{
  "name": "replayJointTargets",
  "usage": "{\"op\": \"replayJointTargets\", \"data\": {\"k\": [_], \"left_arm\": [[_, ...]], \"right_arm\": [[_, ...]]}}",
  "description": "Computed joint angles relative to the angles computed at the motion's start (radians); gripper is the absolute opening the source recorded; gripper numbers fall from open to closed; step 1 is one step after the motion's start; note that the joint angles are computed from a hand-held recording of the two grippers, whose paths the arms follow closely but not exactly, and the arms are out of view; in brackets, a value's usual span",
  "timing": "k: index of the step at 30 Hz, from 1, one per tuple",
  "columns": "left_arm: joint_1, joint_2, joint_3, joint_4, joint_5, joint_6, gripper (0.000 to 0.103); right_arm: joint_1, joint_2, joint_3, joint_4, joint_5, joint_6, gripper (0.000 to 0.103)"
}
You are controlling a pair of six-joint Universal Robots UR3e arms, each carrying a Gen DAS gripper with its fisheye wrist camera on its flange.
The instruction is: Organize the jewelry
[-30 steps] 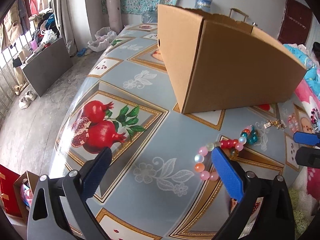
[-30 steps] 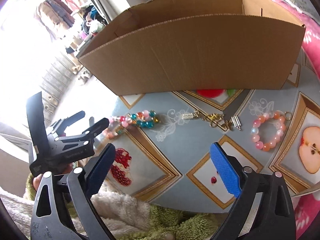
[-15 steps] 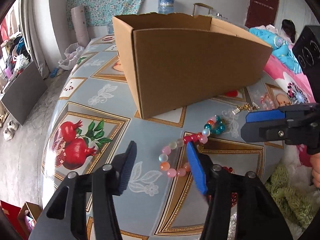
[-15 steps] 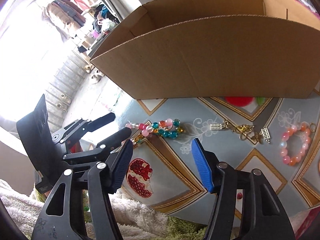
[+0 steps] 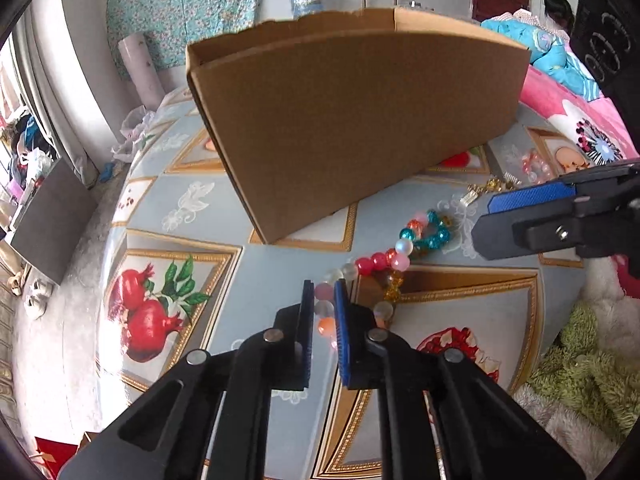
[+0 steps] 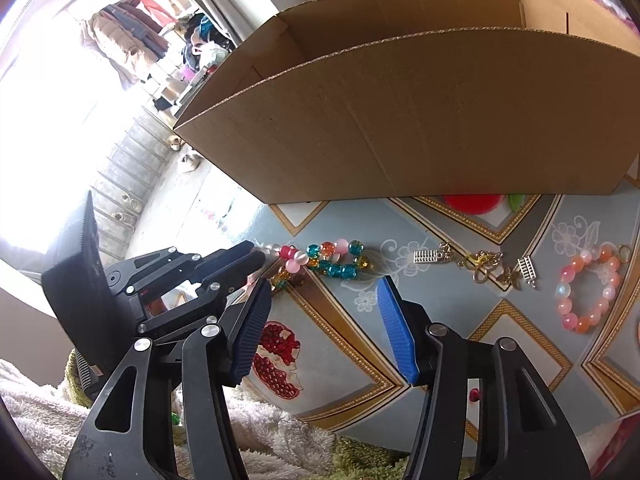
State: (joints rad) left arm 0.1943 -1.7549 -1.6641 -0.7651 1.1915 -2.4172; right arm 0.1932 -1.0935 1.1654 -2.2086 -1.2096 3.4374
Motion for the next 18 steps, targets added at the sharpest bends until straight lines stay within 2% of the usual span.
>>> {"op": "replayJointTargets", "data": {"k": [4, 8, 10, 14, 18], "left_arm": [[0.026, 0.054, -0.001, 0.03, -0.101, -0.013, 0.009], [0.101, 0.149, -0.052, 0.04, -0.31, 0.044, 0.009], [0.105, 0.167, -0.061, 0.003, -0.308, 0.073, 0.009], [0.077, 0.142, -0.084, -0.021, -0.184, 0.057, 0.009], [0.105, 0.158, -0.127, -0.021, -0.153, 0.031, 0.009]], "right_arm": [[-0.01, -0.041, 0.067, -0.039, 0.002, 0.002, 0.052], [-0.014, -0.067, 0.11, -0.07, 0.0, 0.01, 0.052], [-0.021, -0.087, 0.141, -0.081, 0.003, 0.008, 0.052], [-0.018, -0.074, 0.134, -0.08, 0.008, 0.012, 0.052], [-0.01, -0.054, 0.101, -0.061, 0.01, -0.001, 0.052]]}}
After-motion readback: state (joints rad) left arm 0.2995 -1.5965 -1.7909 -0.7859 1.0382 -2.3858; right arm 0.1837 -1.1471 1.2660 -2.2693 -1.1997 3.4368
